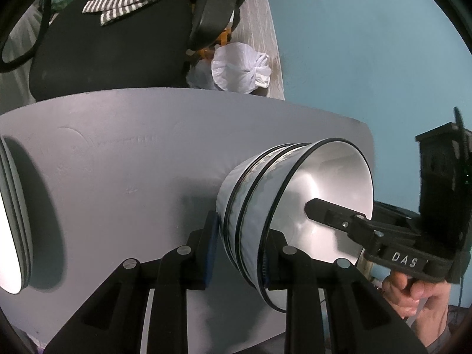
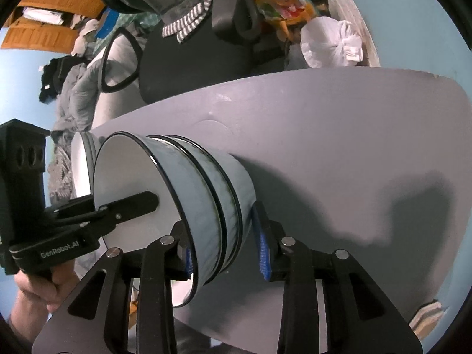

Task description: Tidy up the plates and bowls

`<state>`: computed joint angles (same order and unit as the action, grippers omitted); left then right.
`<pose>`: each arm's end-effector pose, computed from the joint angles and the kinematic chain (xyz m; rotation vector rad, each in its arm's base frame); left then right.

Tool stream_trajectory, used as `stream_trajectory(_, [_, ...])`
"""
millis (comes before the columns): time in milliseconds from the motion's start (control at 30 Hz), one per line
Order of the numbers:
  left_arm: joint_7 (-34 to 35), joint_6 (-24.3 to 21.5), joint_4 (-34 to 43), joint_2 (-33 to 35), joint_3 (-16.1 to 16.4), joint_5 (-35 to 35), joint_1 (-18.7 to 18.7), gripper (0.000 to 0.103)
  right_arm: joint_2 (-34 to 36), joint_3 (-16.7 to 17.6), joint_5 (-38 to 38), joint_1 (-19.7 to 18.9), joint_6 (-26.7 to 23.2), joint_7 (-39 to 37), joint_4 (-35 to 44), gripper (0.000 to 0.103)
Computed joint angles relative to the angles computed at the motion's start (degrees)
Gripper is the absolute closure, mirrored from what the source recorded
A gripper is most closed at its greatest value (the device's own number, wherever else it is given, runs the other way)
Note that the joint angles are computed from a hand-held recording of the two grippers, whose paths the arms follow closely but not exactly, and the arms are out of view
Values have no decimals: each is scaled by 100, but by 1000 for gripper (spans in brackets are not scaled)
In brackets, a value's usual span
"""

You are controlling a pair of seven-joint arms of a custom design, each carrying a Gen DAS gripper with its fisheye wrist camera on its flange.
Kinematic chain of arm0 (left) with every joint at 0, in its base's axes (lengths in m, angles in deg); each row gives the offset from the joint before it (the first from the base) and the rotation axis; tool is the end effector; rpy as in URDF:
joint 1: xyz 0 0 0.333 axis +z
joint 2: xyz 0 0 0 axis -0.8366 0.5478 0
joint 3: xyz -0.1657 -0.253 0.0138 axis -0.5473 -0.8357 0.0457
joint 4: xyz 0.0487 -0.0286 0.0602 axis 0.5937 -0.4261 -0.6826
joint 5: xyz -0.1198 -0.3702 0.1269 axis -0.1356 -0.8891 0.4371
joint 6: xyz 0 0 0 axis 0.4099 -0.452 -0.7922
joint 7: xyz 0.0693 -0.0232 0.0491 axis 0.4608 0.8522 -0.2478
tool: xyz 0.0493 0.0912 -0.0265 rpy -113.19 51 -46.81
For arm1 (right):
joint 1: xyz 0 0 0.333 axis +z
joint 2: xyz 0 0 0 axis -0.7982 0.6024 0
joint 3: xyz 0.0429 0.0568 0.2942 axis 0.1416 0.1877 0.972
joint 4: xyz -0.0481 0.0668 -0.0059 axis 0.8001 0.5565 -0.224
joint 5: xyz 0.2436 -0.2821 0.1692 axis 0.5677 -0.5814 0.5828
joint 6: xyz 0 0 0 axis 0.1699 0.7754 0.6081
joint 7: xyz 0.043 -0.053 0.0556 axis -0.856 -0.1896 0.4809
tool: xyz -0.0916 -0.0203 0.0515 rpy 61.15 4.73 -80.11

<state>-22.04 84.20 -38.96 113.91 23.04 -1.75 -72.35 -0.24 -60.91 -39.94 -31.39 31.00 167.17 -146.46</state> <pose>0.5999 -0.3890 0.5143 1.8523 -2.0761 0.3584 0.5555 0.3748 0.5282 -1.9220 1.9701 0.5228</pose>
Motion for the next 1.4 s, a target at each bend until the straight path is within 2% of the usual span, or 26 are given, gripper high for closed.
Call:
stream_trajectory(100, [-17, 61, -26, -46, 28, 191, -87, 80, 115, -7, -480, 140, -208, 146, 287, 74])
stream_trajectory(167, [-62, 116, -81, -92, 36, 231, -102, 80, 233, -7, -741, 206, -429, 236, 535, 79])
stream_trajectory(467, [-14, -95, -175, -224, 36, 278, -84, 81, 332, 32, -776, 208, -738, 396, 736, 83])
stream_trajectory(800, [132, -131, -721, -657, 108, 197, 7, 81, 324, 98, -635, 321, -635, 568, 661, 83])
stream_trajectory(1067, [403, -68, -751, -674, 98, 262, -24, 80, 539, 108, -925, 414, -921, 594, 1019, 83])
stream_trajectory(1267, [442, -8, -869, -696, 100, -154, 141, 74, 351, 130, -615, 321, -585, 506, 638, 82])
stream_trajectory(1400, [324, 373, -1232, -934, 112, -230, 127, 76, 327, 120, -615, 331, -565, 495, 603, 82])
